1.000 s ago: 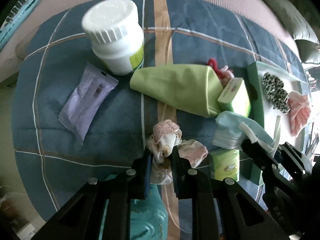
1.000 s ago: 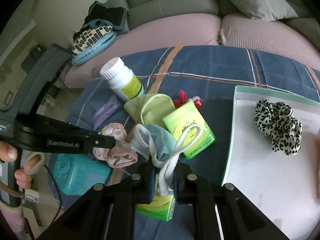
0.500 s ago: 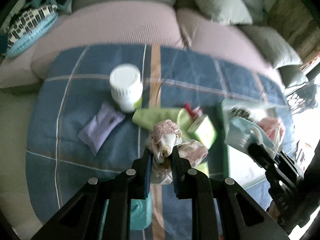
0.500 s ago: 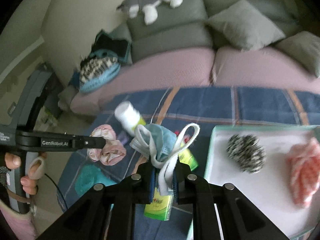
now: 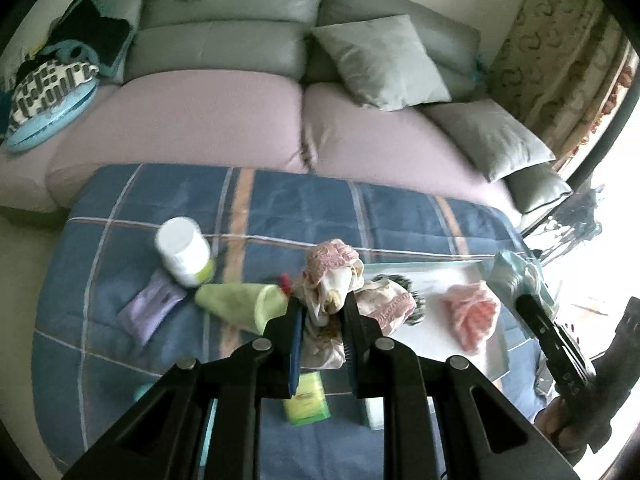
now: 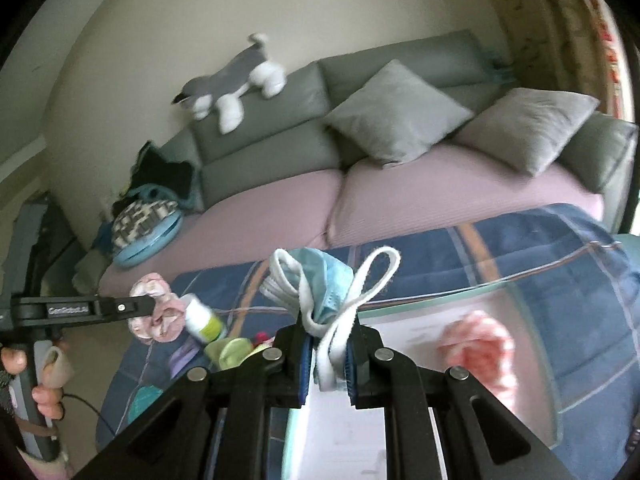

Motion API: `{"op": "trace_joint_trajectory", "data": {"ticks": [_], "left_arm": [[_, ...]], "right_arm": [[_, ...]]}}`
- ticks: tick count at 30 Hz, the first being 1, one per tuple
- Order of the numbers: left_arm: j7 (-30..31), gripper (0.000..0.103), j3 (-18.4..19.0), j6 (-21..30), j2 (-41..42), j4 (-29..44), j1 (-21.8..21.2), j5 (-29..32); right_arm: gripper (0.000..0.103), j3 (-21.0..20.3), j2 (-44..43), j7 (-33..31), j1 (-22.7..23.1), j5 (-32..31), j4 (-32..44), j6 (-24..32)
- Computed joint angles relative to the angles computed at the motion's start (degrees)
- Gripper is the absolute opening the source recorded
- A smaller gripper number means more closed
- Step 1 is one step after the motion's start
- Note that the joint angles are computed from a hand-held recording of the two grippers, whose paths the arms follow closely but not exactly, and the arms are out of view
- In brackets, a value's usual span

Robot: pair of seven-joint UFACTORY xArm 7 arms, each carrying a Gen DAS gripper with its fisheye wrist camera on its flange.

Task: Organize soft objects
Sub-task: 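Carry the floral cloth with the left gripper while the right gripper carries the mask toward the tray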

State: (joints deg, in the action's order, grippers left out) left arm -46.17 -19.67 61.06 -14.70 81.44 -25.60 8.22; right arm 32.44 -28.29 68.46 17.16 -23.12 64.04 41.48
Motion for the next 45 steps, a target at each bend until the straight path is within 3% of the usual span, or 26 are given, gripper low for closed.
{"op": "trace_joint_trajectory", "data": {"ticks": [11, 20, 33, 45], "left_arm": [[-3.4, 0.018, -1.6, -4.0, 8.7, 5.6, -4.6, 3.0], [-4.6, 0.018, -0.1, -5.1, 14.3, 7.9, -9.2, 3.5], [-2.4, 0.019, 2.5, -4.6, 25.0, 13.5, -14.9, 1.2], [0.2, 0.019, 5.3, -2.0, 34.4, 20.6, -19.3, 1.0]], "right_arm": [[0.014, -4.2, -14.7, 1.7, -3.2, 5.2, -8.9, 8.4], [0.014, -5.7, -21.9, 0.6, -6.6, 9.2, -13.4, 14.8], [0.014, -9.7, -18.9, -0.1, -5.5, 14.4, -21.4, 9.9], [0.014, -10.9, -11.9, -1.1, -3.4, 15.3, -21.3, 5.2]]}}
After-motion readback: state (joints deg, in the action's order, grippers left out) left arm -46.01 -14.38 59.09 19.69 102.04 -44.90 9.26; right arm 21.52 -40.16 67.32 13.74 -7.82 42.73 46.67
